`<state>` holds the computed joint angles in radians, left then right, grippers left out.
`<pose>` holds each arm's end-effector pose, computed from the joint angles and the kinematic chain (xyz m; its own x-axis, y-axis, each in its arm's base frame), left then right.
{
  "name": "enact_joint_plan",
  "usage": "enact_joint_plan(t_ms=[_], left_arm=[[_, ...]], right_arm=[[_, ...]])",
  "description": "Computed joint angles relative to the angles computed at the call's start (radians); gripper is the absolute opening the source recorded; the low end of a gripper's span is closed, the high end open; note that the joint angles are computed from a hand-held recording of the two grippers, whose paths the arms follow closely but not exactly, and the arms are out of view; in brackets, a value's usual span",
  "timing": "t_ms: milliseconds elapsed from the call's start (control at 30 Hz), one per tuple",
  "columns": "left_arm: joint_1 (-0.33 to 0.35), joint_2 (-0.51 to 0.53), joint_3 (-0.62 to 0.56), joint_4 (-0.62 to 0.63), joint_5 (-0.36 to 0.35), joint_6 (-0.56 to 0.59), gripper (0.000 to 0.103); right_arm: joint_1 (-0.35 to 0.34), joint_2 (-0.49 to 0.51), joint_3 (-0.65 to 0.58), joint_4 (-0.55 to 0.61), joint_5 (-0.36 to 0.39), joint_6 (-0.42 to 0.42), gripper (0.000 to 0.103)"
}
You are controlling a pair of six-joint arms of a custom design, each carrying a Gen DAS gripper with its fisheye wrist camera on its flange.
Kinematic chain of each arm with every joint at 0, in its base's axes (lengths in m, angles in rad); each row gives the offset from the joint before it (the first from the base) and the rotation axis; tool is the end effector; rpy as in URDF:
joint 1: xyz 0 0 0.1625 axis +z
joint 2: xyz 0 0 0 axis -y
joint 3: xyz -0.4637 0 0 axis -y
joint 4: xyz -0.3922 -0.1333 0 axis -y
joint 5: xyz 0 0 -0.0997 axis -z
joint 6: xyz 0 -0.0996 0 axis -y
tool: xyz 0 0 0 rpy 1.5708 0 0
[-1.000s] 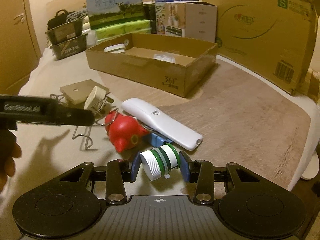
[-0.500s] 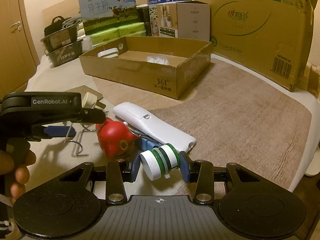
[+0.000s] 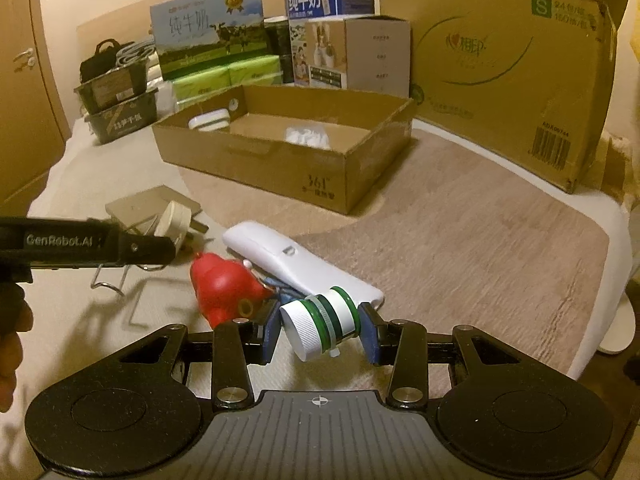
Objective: Organize rigid objects
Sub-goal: 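Grasp the wire rack with the left gripper while the right grasps the green-white roll, then lower the wire rack into the tray and open the left gripper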
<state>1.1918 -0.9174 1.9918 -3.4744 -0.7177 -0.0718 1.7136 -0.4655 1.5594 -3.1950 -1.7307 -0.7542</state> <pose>-0.0226 -0.6199 0.2151 -0.8323 -0.3171 -0.4546 0.1907 0.6063 -0.7720 0.2202 -0.7060 -0.0122 -0.6365 -0.6290 0.4464 -0.7664 0.5807 -0.2746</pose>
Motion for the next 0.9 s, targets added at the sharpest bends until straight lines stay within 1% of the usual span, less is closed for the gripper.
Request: enact_joint_plan(t_ms=[133,267,467,633,900], left_arm=[[-0.006,-0.017,-0.009,0.022,0.007,0.056,0.065],[-0.005,-0.03,-0.03,0.05,0.007,0.114,0.065],[0.003,-0.047,-0.081,0.101,0.002,0.207,0.065],[0.014,-0.05,-0.146,0.153,-0.002,0.286,0.065],[0.037,-0.043,-0.258,0.228,-0.019,0.375,0.065]], right_arm=[[0.009,-0.005,-0.004,-0.003,0.009,0.012,0.042],[0.022,-0.001,-0.02,0.0,0.003,0.025,0.042],[0.042,0.017,-0.083,0.043,-0.02,0.062,0.042],[0.058,0.039,-0.164,0.109,-0.021,0.101,0.042],[0.086,0.102,-0.335,0.23,-0.033,0.098,0.042]])
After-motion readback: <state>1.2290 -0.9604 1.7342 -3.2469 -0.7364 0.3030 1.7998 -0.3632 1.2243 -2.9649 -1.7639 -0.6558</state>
